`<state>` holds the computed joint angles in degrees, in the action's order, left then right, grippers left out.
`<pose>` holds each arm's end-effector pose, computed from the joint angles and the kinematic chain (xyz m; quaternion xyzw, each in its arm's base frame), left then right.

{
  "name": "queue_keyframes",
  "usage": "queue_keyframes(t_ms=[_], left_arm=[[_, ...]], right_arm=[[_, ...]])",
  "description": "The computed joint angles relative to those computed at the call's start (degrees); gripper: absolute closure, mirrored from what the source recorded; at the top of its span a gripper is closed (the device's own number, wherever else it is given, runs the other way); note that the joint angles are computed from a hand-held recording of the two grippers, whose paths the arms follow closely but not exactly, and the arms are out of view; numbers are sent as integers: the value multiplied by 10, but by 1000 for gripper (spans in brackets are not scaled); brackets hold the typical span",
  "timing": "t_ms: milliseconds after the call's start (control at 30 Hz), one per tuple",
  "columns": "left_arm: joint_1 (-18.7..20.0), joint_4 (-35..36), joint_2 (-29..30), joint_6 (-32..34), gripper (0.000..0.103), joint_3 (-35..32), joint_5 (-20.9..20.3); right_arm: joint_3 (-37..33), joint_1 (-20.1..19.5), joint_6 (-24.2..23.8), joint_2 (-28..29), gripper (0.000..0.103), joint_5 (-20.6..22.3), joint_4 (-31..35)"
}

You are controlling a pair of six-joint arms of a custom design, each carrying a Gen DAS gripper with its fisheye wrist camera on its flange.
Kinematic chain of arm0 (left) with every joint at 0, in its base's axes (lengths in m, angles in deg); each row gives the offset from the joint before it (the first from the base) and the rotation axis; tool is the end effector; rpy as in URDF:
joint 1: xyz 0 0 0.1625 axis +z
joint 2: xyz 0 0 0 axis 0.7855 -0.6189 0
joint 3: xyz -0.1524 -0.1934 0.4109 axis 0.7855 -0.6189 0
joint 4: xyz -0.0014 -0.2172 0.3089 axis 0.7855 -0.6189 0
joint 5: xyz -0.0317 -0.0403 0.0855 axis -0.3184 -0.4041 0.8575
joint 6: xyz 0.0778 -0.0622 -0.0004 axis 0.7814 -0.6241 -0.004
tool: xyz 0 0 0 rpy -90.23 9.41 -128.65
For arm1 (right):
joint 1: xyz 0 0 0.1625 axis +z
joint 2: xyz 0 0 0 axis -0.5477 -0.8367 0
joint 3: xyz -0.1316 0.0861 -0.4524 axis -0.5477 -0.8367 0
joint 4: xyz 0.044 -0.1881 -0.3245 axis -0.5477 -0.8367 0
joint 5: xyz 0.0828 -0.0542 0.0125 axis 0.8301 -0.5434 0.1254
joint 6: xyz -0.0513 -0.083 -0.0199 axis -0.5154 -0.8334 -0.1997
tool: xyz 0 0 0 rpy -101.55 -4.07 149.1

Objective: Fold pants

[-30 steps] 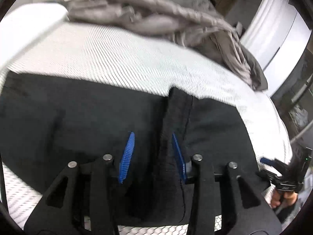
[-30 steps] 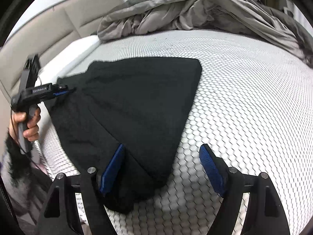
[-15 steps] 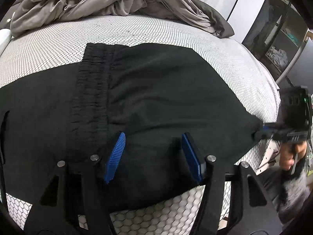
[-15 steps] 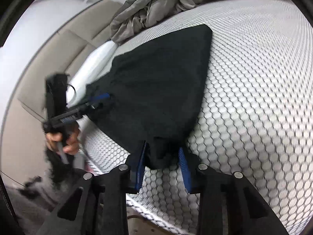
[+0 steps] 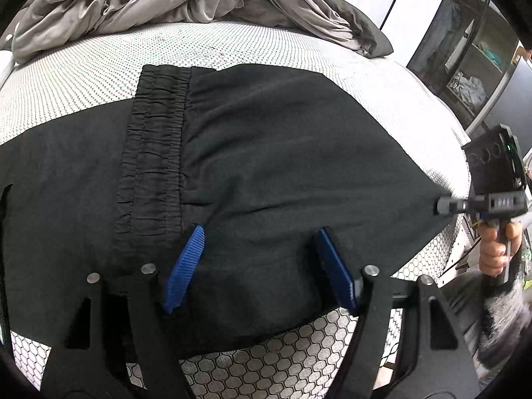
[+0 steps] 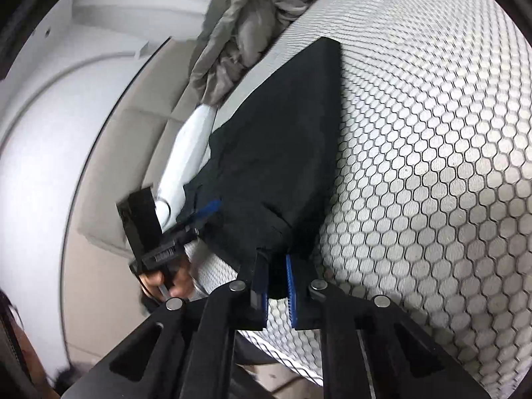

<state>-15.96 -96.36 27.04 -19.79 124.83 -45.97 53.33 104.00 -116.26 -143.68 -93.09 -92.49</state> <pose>-0.2910 -0.4590 -0.0026 0.0925 0.9235 -0.2940 0.2283 -0.0439 -0.5762 0.3765 -0.1579 0.9839 -0.0020 0.0834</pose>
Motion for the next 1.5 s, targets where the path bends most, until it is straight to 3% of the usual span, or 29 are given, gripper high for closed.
queue_keyframes(t_ms=[133, 200, 300, 400, 467, 567, 633, 667, 700, 767, 800, 900, 933, 1000, 1067, 1200, 1300, 1433, 1500], left_arm=[[3, 0, -2, 2, 35, -1, -3], [3, 5, -3, 1, 35, -1, -3], [-1, 12, -8, -2, 35, 1, -5], [-5, -7, -16, 0, 35, 10, -10], [-3, -22, -21, 1, 35, 17, -13], [10, -25, -24, -5, 35, 21, -25], [11, -25, -23, -1, 35, 21, -24], [10, -23, -22, 0, 35, 21, -22], [10, -22, -23, 1, 35, 22, -22], [10, -21, -22, -1, 35, 21, -23], [9, -20, -21, -2, 35, 19, -23], [9, -14, -21, -1, 35, 18, -22], [6, -8, -22, -3, 35, 17, -17], [-8, 14, -21, -21, 35, 11, 13], [-29, 22, -20, -21, 35, 12, 55], [-44, 15, 0, 34, 35, -11, 68], [-33, 17, 26, 83, 34, -46, 29], [-13, 35, 38, 121, 35, -63, 2], [-10, 23, 27, 122, 35, -45, -8]], right_arm=[[29, 19, -60, -9, 96, -100, -40], [32, 25, -78, -9, 95, -116, -41], [20, 27, -88, -18, 90, -101, -25], [-8, 13, -85, -23, 72, -47, 8], [-6, 4, -55, -19, 69, -8, -13], [-13, 1, 22, 6, 70, -6, -27], [-22, -2, 51, 21, 77, -11, -18], [-23, -2, 50, 24, 87, -7, -12], [-23, -3, 45, 22, 90, -1, -9], [-18, -2, 16, 13, 91, 16, -7], [-13, 4, -5, 6, 91, 1, -12], [39, 38, -46, -5, 90, -137, -113], [53, 44, -71, -9, 90, -160, -135], [57, 48, -90, -22, 86, -147, -142], [76, 50, -120, -43, 84, -124, -195], [131, 72, -139, -50, 82, -95, -306], [187, 109, -173, -25, 81, -111, -401], [219, 152, -185, 42, 80, -211, -467], [234, 148, -233, 51, 80, -217, -505]])
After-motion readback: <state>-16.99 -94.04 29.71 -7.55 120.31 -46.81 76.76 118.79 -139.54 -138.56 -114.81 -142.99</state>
